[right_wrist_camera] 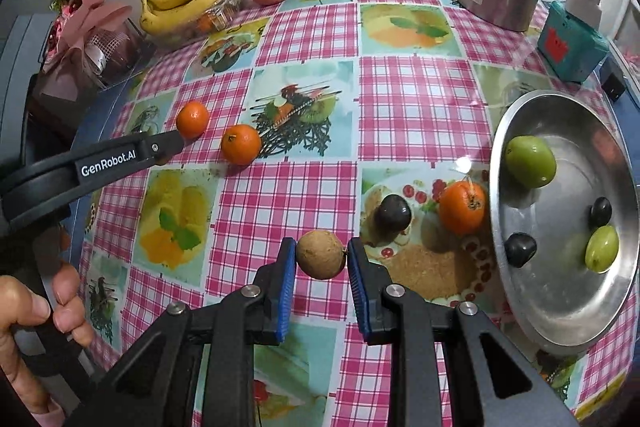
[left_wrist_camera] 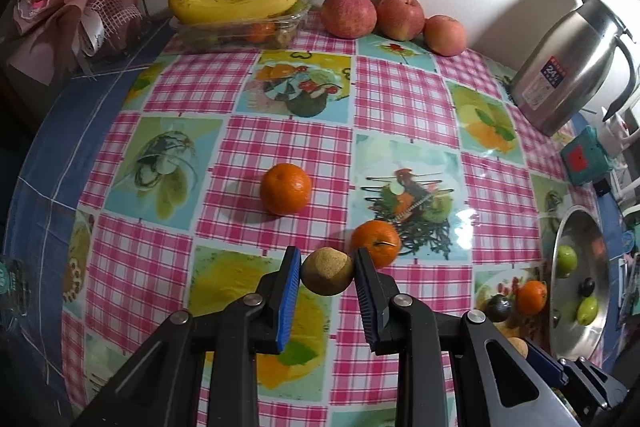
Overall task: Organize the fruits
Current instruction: 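Carry the kiwi in the left tool over the basin while the right carries its kiwi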
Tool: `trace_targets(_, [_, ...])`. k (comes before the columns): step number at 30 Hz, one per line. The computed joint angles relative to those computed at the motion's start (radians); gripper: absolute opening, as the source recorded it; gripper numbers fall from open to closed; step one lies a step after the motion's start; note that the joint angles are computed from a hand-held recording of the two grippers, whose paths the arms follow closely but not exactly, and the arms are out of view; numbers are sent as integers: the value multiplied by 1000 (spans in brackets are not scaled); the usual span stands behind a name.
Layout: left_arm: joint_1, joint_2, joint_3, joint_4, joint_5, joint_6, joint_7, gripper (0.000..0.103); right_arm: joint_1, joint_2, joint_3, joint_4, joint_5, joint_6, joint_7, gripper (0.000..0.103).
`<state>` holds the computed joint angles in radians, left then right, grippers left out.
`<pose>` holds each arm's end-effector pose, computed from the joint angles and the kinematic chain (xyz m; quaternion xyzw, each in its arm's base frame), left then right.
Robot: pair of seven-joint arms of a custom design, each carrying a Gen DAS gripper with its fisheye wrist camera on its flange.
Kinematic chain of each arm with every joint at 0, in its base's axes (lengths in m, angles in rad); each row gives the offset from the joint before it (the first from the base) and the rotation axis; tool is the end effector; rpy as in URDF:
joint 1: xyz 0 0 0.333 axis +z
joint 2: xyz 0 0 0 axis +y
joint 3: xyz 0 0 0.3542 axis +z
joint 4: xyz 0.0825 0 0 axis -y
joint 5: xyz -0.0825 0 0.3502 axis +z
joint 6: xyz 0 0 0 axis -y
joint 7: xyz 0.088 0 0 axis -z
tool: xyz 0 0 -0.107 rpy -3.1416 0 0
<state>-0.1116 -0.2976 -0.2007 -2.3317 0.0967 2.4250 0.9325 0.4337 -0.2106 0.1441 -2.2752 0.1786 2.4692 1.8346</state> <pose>0.4244 -0.1456 0.5449 -0.7773 0.5960 -0.1603 0.1223 0.3977 0.2644 0.5384 -0.7574 0.6193 -0.0214 0.2059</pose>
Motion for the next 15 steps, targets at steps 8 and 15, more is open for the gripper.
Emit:
trace_targets(8, [-16,8,-8,13,-19,11,-18,29,-37,-22,-10,-7,-52,-15,30,27])
trace_targets(15, [-32,22,-17,32,-28,17,-30,29,-80,-47,-28,-28,-88,-19,56,27])
